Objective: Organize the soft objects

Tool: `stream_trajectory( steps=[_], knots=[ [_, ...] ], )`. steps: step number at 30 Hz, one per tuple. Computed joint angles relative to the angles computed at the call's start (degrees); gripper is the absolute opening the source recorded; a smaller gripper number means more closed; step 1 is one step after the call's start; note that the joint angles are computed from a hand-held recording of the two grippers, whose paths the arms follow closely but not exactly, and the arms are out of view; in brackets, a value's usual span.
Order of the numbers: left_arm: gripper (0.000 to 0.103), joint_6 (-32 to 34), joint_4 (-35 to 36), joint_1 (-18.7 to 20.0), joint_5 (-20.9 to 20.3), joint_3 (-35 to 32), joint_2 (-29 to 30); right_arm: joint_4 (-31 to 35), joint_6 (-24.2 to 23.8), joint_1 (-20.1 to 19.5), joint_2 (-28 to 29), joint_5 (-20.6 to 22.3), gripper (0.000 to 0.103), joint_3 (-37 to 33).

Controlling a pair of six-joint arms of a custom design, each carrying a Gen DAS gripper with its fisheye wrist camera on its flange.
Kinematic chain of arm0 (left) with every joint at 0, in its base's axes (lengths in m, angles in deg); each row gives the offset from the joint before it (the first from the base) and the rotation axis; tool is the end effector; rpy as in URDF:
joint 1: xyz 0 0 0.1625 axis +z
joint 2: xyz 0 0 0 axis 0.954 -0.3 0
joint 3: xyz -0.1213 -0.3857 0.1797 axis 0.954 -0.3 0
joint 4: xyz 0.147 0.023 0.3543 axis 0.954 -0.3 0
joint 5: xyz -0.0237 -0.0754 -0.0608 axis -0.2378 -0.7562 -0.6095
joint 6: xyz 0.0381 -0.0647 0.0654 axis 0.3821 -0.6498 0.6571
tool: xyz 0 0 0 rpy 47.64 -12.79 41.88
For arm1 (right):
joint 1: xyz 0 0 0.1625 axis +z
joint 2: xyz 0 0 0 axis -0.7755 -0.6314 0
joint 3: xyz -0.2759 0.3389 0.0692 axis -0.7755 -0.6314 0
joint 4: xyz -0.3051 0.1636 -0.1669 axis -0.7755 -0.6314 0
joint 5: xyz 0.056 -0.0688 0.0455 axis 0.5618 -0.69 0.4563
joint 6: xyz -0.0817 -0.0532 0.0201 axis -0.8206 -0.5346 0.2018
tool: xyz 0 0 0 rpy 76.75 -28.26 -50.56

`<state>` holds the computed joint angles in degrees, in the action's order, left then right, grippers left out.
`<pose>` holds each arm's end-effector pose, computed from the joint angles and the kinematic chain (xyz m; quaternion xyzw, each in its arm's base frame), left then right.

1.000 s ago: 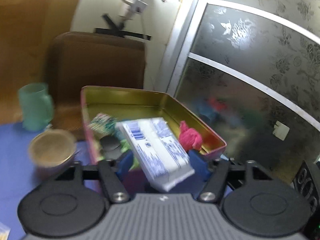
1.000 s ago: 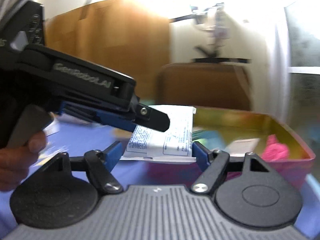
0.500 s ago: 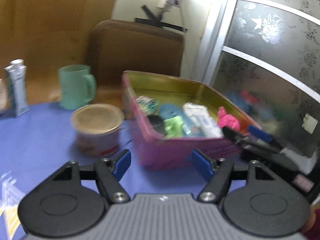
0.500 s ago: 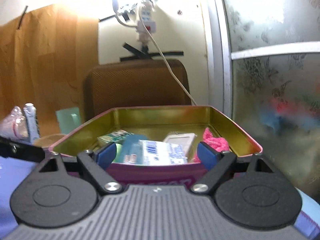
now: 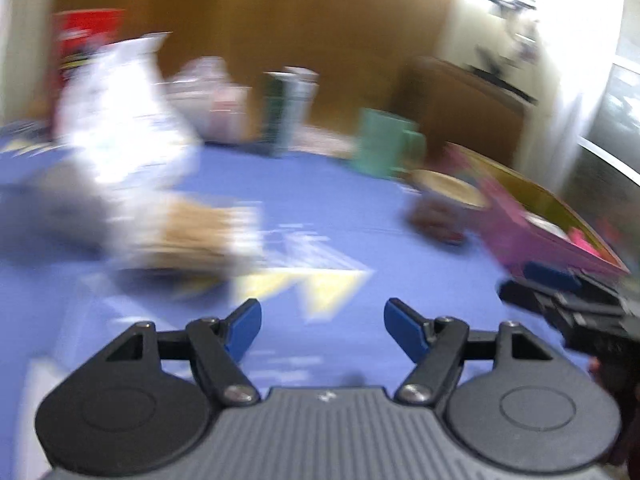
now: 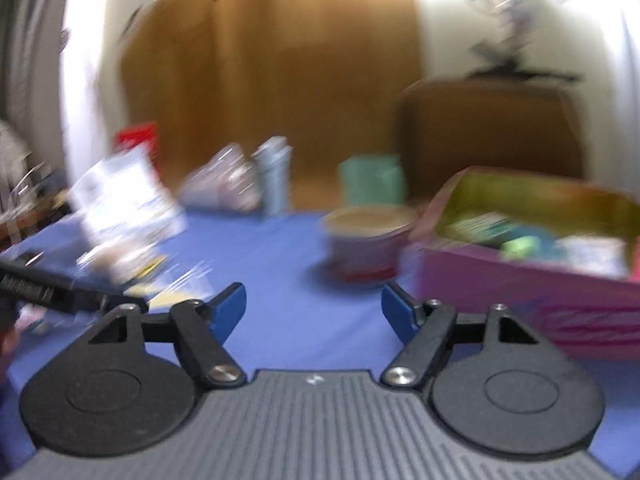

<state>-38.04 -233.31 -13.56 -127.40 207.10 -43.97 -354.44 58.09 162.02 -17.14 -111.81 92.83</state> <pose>-0.0993 -0.4854 0.2269 0.3291 0.8893 -0.2960 0.1150 0.2241 -0.3672 0.0754 0.1810 -0.7725 0.5356 0.2892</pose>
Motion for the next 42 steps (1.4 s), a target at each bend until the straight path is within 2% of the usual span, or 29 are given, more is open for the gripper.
stream_trajectory(
  steps=[3, 7, 9, 11, 12, 16, 19, 20, 21, 23, 29, 32, 37, 38, 40, 42],
  knots=[
    [0.070, -0.08, -1.75, 1.41, 4.83, -0.81, -0.45, 10.93, 2.35, 0.00, -0.60, 2.18, 0.074, -2.39],
    [0.072, -1.84, -5.10, 4.38, 5.34, -2.03, -1.30, 23.09, 3.58, 0.43, -1.81, 5.91, 0.075, -6.07],
    [0.071, -4.01, -6.06, 6.27, 4.84, -3.26, -0.92, 27.97, 1.87, 0.98, -1.51, 7.04, 0.075, -9.64],
    [0.071, -6.25, -6.33, 8.18, 1.11, -4.06, -1.23, 32.03, -0.97, 1.57, -0.79, 8.49, 0.080, -13.07],
    [0.071, -6.61, -6.41, 8.41, 0.71, -4.27, -1.17, 34.07, -2.83, 1.76, -0.38, 9.27, 0.085, -14.77],
    [0.071, -5.88, -6.84, 8.70, 0.14, -4.15, -1.32, 42.25, -10.87, 2.05, 1.39, 10.90, 0.089, -22.38],
    [0.071, -6.51, -6.55, 9.47, -1.49, -4.43, -1.45, 47.83, -13.50, 1.64, 1.93, 11.11, 0.087, -25.89],
    [0.071, -6.80, -6.77, 9.44, -1.69, -4.00, -1.69, 49.63, -13.45, 1.50, 1.95, 10.87, 0.078, -26.55],
    [0.071, -6.91, -6.88, 9.58, -1.99, -4.01, -1.60, 49.57, -13.64, 1.53, 2.24, 10.14, 0.067, -26.80],
    [0.072, -6.86, -6.80, 9.70, -2.23, -4.17, -1.46, 46.77, -13.90, 1.70, 1.96, 9.92, 0.056, -24.95],
    [0.072, -5.07, -7.08, 8.52, -0.31, -3.52, -1.21, 37.65, -12.71, 3.01, 0.35, 5.83, 0.050, -15.08],
    [0.072, -3.25, -6.97, 7.38, -0.14, -2.62, -1.34, 31.29, -12.06, 3.84, 0.22, 2.72, 0.050, -10.24],
    [0.071, -4.41, -0.66, 5.59, -6.85, -1.52, -2.53, 23.15, -8.81, 4.77, 0.16, -2.99, 0.054, -5.06],
    [0.070, -3.89, 0.32, 4.76, -7.59, -1.24, -2.55, 21.81, -7.92, 4.94, 0.38, -3.53, 0.056, -4.44],
    [0.070, -2.78, 2.00, 3.21, -9.01, -0.77, -2.40, 20.61, -4.97, 4.96, 0.21, -3.76, 0.071, -2.88],
    [0.070, -2.69, 4.88, 2.01, -10.20, -0.92, -1.93, 20.61, -1.30, 4.38, -0.20, -2.39, 0.074, -1.22]
  ],
)
